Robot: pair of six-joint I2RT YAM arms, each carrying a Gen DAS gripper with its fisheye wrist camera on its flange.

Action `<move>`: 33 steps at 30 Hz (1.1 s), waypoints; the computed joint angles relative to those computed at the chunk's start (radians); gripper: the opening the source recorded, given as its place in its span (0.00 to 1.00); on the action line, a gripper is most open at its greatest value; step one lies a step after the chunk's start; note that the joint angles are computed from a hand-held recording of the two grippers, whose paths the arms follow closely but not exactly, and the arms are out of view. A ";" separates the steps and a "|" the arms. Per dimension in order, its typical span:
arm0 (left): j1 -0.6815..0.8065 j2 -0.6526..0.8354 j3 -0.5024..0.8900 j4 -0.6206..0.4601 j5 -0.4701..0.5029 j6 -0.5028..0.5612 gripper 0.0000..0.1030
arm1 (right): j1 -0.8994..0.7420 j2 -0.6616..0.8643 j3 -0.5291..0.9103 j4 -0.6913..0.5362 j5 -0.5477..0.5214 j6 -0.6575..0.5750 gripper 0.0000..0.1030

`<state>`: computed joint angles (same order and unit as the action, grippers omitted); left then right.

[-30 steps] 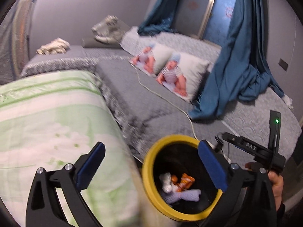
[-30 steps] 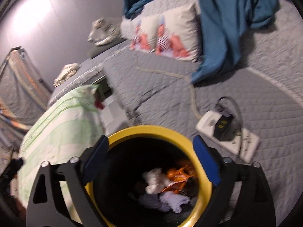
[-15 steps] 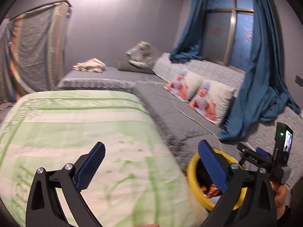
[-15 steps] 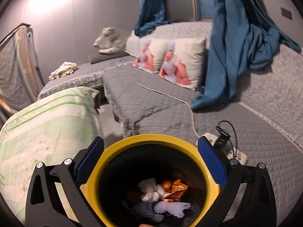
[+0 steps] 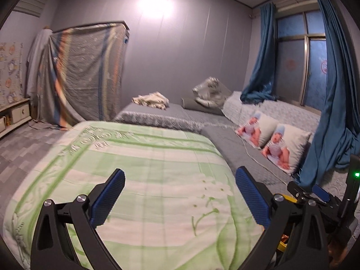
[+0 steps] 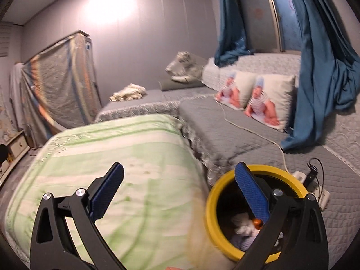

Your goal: Collect trash

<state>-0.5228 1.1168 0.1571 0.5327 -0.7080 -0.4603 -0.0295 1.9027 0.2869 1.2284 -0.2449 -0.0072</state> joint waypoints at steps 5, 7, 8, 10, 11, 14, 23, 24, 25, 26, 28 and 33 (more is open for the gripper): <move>-0.075 -0.165 -0.038 -0.106 -0.133 0.016 0.92 | 0.070 -0.078 -0.094 0.073 0.021 0.025 0.92; -0.091 -0.192 -0.046 -0.125 -0.156 0.016 0.92 | 0.094 -0.064 -0.122 0.135 0.033 0.024 0.92; -0.097 -0.193 -0.049 -0.126 -0.165 0.012 0.92 | 0.106 -0.050 -0.131 0.166 0.048 0.025 0.92; -0.105 -0.175 -0.051 -0.120 -0.171 0.005 0.92 | 0.115 -0.025 -0.141 0.204 0.050 0.039 0.92; -0.107 -0.161 -0.052 -0.112 -0.167 0.002 0.92 | 0.120 -0.015 -0.145 0.218 0.049 0.044 0.92; -0.119 -0.125 -0.061 -0.081 -0.170 -0.007 0.92 | 0.136 0.037 -0.158 0.293 0.069 0.046 0.92; -0.126 -0.053 -0.068 -0.008 -0.177 -0.016 0.92 | 0.111 0.084 -0.136 0.295 0.052 0.045 0.92; -0.127 -0.053 -0.072 -0.002 -0.176 -0.019 0.92 | 0.111 0.086 -0.134 0.296 0.055 0.045 0.92; -0.131 -0.045 -0.073 0.004 -0.181 -0.023 0.92 | 0.109 0.091 -0.135 0.301 0.053 0.047 0.92; -0.132 -0.038 -0.073 0.010 -0.182 -0.023 0.92 | 0.109 0.097 -0.134 0.305 0.051 0.049 0.92; -0.128 -0.033 -0.070 0.007 -0.175 -0.024 0.92 | 0.111 0.101 -0.131 0.305 0.052 0.051 0.92; -0.113 -0.020 -0.072 0.019 -0.155 -0.023 0.92 | 0.113 0.100 -0.113 0.272 0.051 0.046 0.92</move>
<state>-0.6360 1.0971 0.0847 0.5517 -0.8631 -0.4837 0.0837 2.0031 0.1738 1.5009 -0.1936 0.0389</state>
